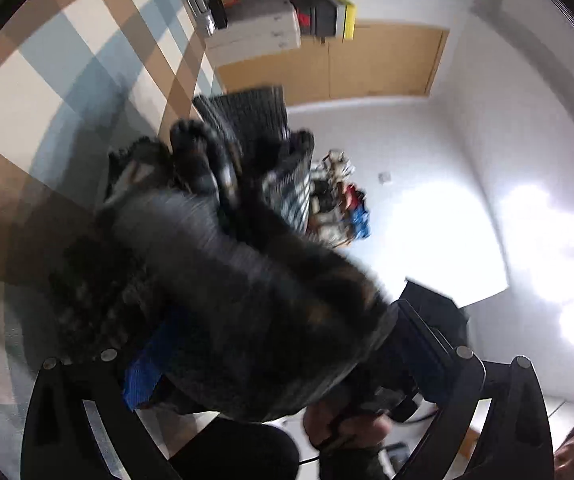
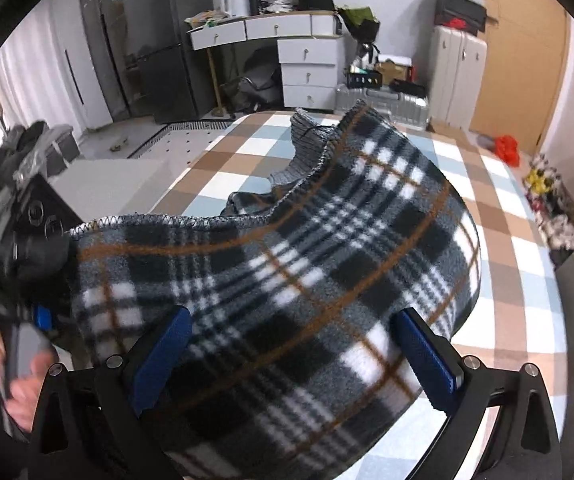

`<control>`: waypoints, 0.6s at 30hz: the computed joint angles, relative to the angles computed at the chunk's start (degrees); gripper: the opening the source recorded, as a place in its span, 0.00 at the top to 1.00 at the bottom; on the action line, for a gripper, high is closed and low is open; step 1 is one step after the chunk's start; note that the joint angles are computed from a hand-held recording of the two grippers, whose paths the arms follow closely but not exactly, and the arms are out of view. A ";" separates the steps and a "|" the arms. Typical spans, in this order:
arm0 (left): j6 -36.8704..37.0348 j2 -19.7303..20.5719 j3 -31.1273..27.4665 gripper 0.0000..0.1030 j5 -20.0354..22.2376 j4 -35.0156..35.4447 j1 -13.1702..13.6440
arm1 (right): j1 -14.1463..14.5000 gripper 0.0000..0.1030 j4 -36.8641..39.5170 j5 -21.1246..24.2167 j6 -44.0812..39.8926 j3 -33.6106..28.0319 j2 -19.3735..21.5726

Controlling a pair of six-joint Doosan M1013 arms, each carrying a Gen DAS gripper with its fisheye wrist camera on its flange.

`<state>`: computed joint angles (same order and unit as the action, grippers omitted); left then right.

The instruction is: Fold large clothes

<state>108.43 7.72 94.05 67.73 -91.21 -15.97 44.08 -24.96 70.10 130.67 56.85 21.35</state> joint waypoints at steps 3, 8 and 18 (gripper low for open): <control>-1.64 0.41 0.94 0.05 0.70 -1.39 0.54 | 1.70 0.00 -4.50 2.90 -1.30 -1.33 1.51; -3.96 -0.30 1.39 0.05 -1.39 1.03 0.80 | 4.07 0.00 -12.40 6.14 -3.87 -2.77 4.23; -5.43 -5.67 -5.54 0.05 -9.52 21.00 1.10 | 1.73 0.00 -5.32 6.54 -9.93 -5.29 5.88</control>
<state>102.99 2.04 88.50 58.21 -70.20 -14.86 45.82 -30.28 76.64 120.74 51.56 27.23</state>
